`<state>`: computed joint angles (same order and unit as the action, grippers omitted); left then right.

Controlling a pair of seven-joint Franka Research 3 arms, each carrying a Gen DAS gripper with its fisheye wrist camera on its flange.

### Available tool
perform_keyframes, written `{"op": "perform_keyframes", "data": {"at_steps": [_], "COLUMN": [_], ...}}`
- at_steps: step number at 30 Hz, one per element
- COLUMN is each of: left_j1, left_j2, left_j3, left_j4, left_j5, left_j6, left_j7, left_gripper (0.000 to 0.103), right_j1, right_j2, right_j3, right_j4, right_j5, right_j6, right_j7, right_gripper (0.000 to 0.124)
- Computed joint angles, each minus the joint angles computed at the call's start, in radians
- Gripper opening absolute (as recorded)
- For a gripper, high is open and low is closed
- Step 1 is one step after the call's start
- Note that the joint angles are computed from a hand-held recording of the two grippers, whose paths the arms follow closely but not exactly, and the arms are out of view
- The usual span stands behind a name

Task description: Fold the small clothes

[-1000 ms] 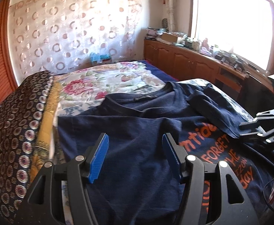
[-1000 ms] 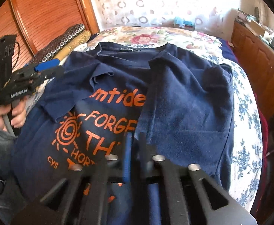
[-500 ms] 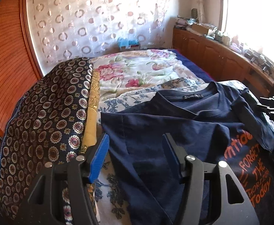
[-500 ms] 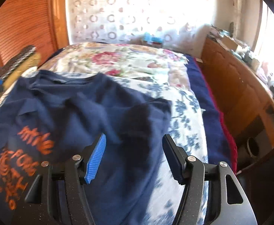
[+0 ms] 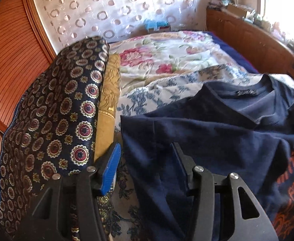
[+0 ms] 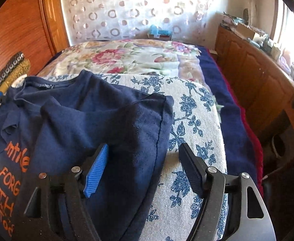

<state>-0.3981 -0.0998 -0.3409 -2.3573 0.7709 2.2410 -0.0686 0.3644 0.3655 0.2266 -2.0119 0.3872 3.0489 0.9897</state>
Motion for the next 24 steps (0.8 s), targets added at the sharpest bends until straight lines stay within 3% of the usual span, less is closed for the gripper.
{"op": "perform_keyframes", "data": {"at_steps": [7,11,15,18,19,24], "left_j1": [0.002,0.009,0.033,0.041,0.042,0.038], "left_j2": [0.018,-0.009,-0.063,-0.071,-0.077,-0.115], "left_j3": [0.007,0.012,0.019,0.005,0.003,-0.032], "left_j4": [0.003,-0.037,-0.103,-0.107,-0.112,-0.12], "left_j5": [0.007,0.023,0.022,0.025,0.026,0.081], "left_j6": [0.014,0.074,0.183,0.176,0.184,0.164], "left_j7": [-0.018,-0.043,-0.082,-0.095,-0.098,-0.16], "left_gripper": [0.053,0.052,0.035,0.009,0.005,0.002], "right_j1": [-0.01,-0.008,-0.009,-0.004,-0.004,-0.003], "right_j2": [0.009,0.009,0.01,0.009,0.009,0.009], "right_j3": [0.009,0.007,0.007,0.003,0.003,0.002], "right_j4": [0.014,0.013,0.015,0.013,0.013,0.014], "right_j5": [0.016,0.019,0.021,0.019,0.019,0.018], "right_j6": [-0.012,-0.011,-0.012,-0.011,-0.011,-0.011], "right_j7": [-0.016,-0.019,-0.021,-0.017,-0.017,-0.015], "right_gripper": [0.075,0.075,0.076,0.076,0.076,0.076]}}
